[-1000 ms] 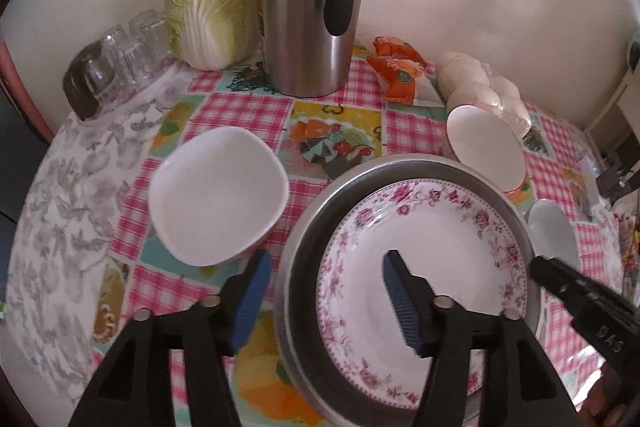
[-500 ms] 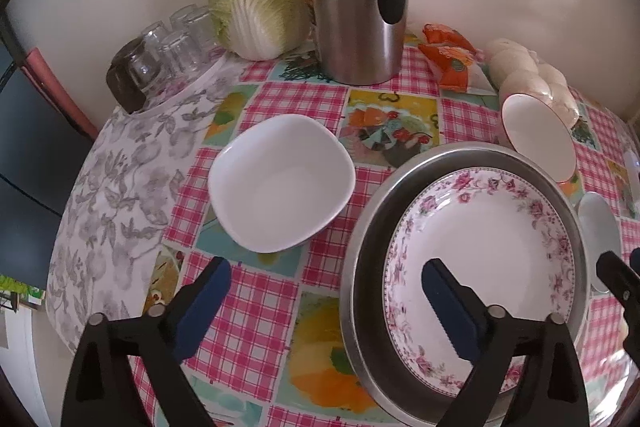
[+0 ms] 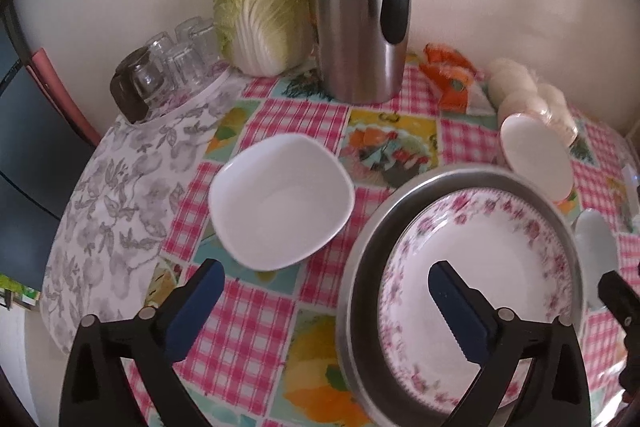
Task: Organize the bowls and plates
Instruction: 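Move the right tool to the rim of the red-rimmed white bowl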
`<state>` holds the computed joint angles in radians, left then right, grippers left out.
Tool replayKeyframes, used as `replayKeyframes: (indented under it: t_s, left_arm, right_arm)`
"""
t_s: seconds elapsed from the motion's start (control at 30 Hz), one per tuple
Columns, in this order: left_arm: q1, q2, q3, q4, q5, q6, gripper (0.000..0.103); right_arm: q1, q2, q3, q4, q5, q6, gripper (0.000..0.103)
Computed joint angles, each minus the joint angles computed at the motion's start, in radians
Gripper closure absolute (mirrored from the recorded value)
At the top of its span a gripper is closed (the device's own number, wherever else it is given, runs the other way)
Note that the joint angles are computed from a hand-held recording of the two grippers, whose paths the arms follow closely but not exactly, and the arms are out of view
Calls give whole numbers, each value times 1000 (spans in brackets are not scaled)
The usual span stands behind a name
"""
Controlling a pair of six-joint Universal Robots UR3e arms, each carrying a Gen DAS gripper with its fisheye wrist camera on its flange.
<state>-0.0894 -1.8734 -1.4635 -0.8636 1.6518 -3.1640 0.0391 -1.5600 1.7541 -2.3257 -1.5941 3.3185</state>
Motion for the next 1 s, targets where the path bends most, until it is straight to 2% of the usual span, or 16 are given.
replayKeyframes:
  t_s: [0.1, 0.27, 0.43, 0.5, 0.63, 0.73, 0.87, 1.0]
  left_arm:
    - [-15, -14, 18, 24, 22, -15, 0]
    - [-35, -45, 54, 90, 49, -53, 0]
    - [-43, -67, 74, 158, 40, -52, 0]
    - [-49, -80, 87, 178, 44, -48, 0]
    - [-31, -93, 115, 181, -57, -68, 0]
    - [-40, -115, 161, 150, -86, -77, 0]
    - [-90, -162, 201, 183, -29, -59, 0]
    - [-120, -212, 245, 206, 13, -37, 0]
  right_arm:
    - [-1, -5, 12, -34, -5, 3, 8]
    - [4, -15, 70, -174, -40, -15, 8]
    - [-14, -16, 118, -300, -71, -10, 8]
    - [-27, -13, 117, -300, -69, -8, 8]
    - [-71, -5, 122, -314, -25, 2, 8]
    - [-93, 13, 114, -316, 5, 1, 8]
    - [-123, 44, 101, -315, 46, 1, 8]
    - [-133, 93, 83, -328, 33, -8, 8]
